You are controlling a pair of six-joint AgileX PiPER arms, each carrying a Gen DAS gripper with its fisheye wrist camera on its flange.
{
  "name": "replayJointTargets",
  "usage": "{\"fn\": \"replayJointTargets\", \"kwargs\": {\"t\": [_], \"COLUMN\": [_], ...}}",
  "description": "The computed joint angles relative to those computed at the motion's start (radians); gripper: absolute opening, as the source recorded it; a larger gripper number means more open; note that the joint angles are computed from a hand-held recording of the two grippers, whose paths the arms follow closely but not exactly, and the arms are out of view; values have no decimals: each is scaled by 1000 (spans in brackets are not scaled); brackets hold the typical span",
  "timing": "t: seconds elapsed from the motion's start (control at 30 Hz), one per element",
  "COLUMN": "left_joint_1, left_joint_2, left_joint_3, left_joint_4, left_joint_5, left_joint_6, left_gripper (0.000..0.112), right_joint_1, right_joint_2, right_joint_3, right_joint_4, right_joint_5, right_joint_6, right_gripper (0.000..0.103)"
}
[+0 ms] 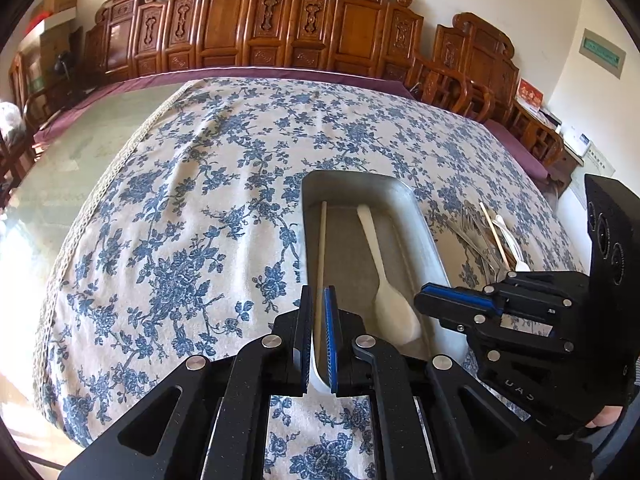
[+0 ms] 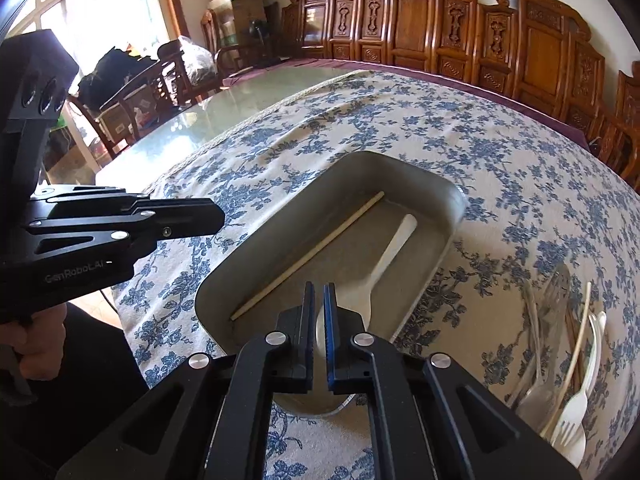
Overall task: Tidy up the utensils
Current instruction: 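Carry the white spoon into the tray with the right tool while the left tool drops the chopstick in, then grasp a wooden chopstick from the utensil pile with the right tool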
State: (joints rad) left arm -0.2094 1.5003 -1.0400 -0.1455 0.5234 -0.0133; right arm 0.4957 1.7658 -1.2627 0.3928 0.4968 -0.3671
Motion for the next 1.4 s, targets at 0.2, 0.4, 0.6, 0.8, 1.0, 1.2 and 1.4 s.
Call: {"fn": "replayJointTargets", "kwargs": {"t": [0.2, 0.4, 0.6, 0.8, 1.0, 1.2, 1.4], "left_joint_1": [-51, -117, -203, -265, -313, -345, -369], "left_joint_2": [-36, -49, -31, -11, 1, 20, 37], "left_joint_3": [12, 8, -10, -25, -31, -34, -41], "left_joint_4": [28, 59, 145, 211, 270, 318, 352], "left_joint_5": [-5, -9, -15, -16, -25, -29, -25], "left_joint_6": [-36, -82, -179, -256, -318, -368, -404], "left_gripper": [4, 6, 23, 39, 51, 53, 53], "right_joint_1": [-34, -120, -245, -355, -386, -397, -390], "right_joint_2": [-131, -276, -365, -370, -288, -146, -38], "right_joint_3": [115, 236, 321, 374, 380, 310, 208], "right_joint_4": [6, -32, -76, -86, -37, 41, -129], "right_joint_5": [-52, -68, -65, -90, -129, -156, -146], "right_joint_6": [17, 63, 67, 31, -15, -68, 115], "right_gripper": [12, 12, 12, 20, 21, 20, 20]}}
